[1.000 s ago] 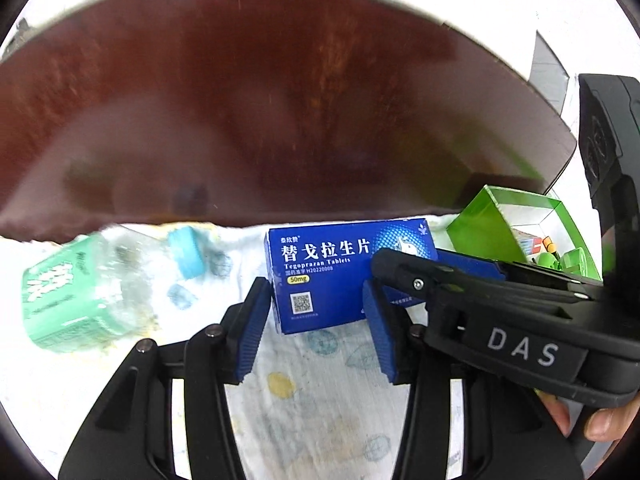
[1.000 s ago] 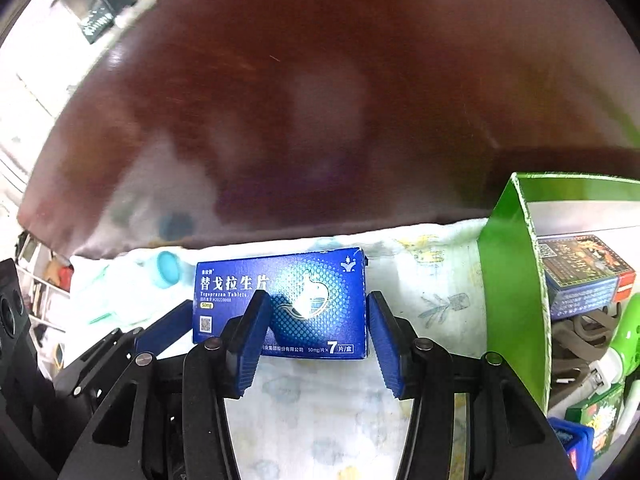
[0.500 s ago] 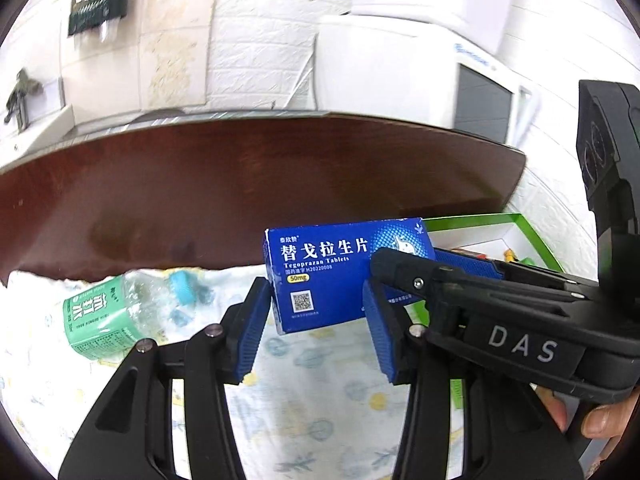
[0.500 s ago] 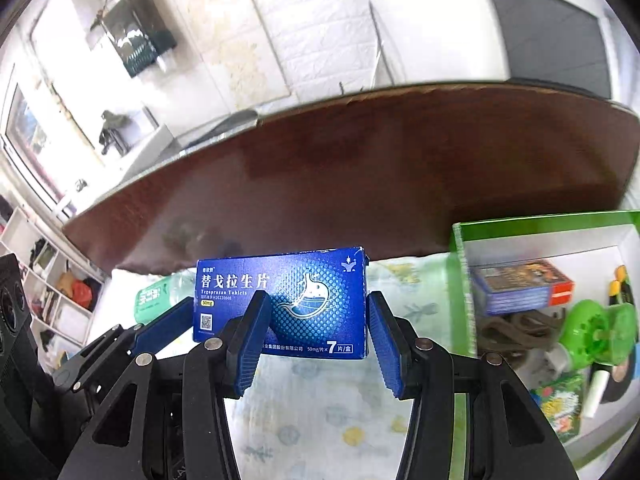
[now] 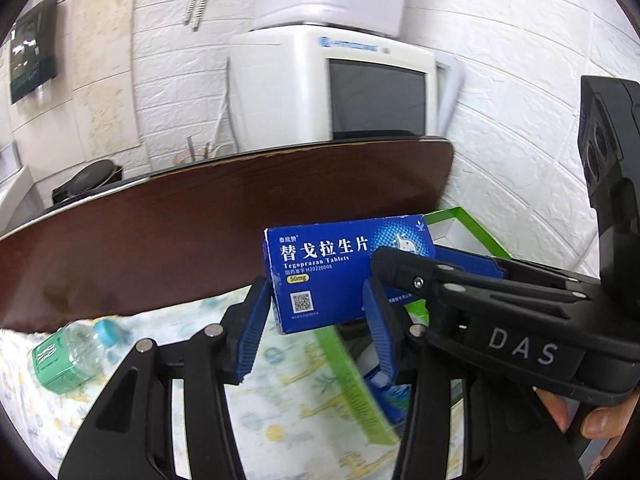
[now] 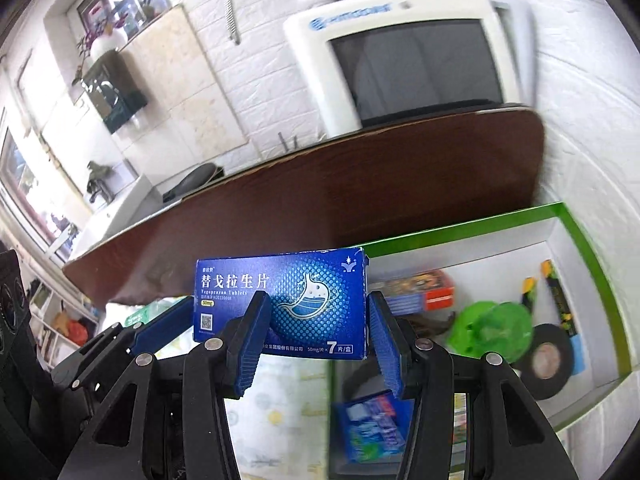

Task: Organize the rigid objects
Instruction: 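Carry the medicine box into the green box and open the right tool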

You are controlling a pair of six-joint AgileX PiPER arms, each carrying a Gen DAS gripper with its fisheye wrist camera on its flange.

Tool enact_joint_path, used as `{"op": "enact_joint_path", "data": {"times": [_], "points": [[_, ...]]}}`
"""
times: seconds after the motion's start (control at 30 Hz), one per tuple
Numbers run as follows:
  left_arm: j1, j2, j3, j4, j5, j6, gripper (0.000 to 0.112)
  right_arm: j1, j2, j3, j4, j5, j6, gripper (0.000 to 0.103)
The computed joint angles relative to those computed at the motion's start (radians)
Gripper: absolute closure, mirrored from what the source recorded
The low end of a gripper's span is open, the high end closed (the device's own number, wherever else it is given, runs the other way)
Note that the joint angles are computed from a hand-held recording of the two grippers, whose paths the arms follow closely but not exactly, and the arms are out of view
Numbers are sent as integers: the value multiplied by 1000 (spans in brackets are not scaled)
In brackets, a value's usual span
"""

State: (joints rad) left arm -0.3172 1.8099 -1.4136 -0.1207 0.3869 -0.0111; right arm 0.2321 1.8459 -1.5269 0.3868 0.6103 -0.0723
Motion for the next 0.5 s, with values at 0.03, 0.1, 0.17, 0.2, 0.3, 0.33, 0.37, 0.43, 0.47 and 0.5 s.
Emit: {"op": "enact_joint_path", "data": {"times": [0.03,0.1,0.17,0.2,0.3,0.33,0.37,0.43,0.47,0.5], "points": [[-12,15,-27,6,16,-7,66,-17,-9,12,11,-5,-11,51],[-41,50,-85,36,42,-32,66,-52,-20,24,21,-8,-22,51],[-69,86,-140,66,64,-57,66,-85,-34,45,43,-10,-46,51],[-79,100,-160,75,73,-66,66,-106,-36,48,53,-9,-59,51],[-110,149,-235,112,108,-99,66,-158,-41,61,86,-8,-106,51],[-117,170,-269,117,128,-99,64,-170,-38,60,92,-9,-116,51],[-124,196,-311,123,152,-101,64,-182,-35,60,100,-13,-127,51],[-135,246,-392,137,201,-116,64,-199,-24,58,112,-40,-149,51],[-139,273,-436,140,226,-123,64,-203,-16,55,109,-57,-157,51],[-144,289,-463,146,243,-129,64,-207,-3,44,99,-63,-155,51]]}}
